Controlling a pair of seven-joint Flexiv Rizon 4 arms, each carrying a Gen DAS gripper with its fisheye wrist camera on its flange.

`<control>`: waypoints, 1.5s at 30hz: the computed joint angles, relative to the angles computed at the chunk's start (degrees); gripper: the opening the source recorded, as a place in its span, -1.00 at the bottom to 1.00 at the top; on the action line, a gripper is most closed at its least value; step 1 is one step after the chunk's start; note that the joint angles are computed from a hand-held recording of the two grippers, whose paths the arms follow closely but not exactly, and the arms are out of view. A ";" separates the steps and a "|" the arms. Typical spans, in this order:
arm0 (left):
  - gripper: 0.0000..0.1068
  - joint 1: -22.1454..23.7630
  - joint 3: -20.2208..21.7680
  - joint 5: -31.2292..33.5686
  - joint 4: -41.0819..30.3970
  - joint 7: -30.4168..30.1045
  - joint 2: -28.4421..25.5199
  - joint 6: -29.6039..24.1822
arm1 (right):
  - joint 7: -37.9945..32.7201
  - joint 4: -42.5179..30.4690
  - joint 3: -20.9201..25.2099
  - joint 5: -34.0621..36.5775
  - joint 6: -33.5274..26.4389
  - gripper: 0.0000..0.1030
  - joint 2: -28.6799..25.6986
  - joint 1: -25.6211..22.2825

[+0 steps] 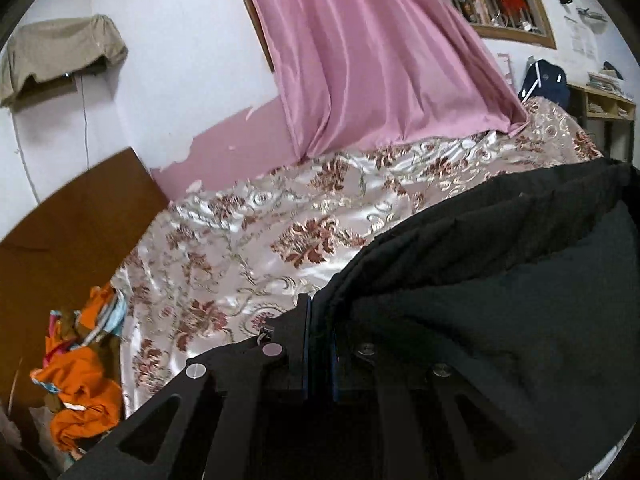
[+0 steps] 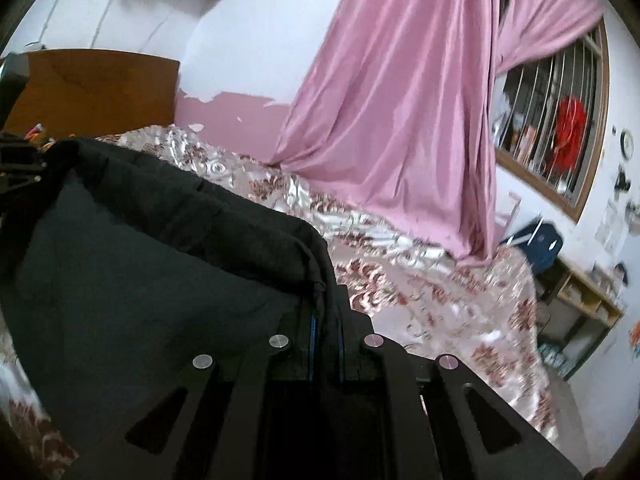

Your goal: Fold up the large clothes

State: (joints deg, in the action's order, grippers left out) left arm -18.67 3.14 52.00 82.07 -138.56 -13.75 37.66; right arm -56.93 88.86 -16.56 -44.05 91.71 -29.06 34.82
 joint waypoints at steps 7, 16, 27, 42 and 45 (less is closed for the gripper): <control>-0.86 2.00 1.61 -3.87 -2.43 1.98 -5.80 2.81 | -5.88 -10.53 9.24 5.63 -8.27 -0.88 -8.29 -5.07; -0.86 1.70 4.60 -6.67 -8.31 6.18 -12.94 3.98 | -9.46 -19.81 10.49 8.65 -14.23 -0.88 -15.31 -5.72; -0.77 5.43 5.29 -19.71 -5.87 12.17 -14.20 11.08 | -20.54 -31.45 18.19 18.03 -22.23 -0.87 -21.79 -8.85; 0.76 3.89 8.46 -16.45 3.17 2.44 -4.61 24.85 | -28.36 -26.70 25.86 32.17 -16.72 0.01 -16.23 -13.59; 0.77 3.48 7.69 -13.67 6.34 1.69 -2.16 26.73 | -31.01 -22.16 28.85 34.16 -13.40 0.33 -13.30 -15.25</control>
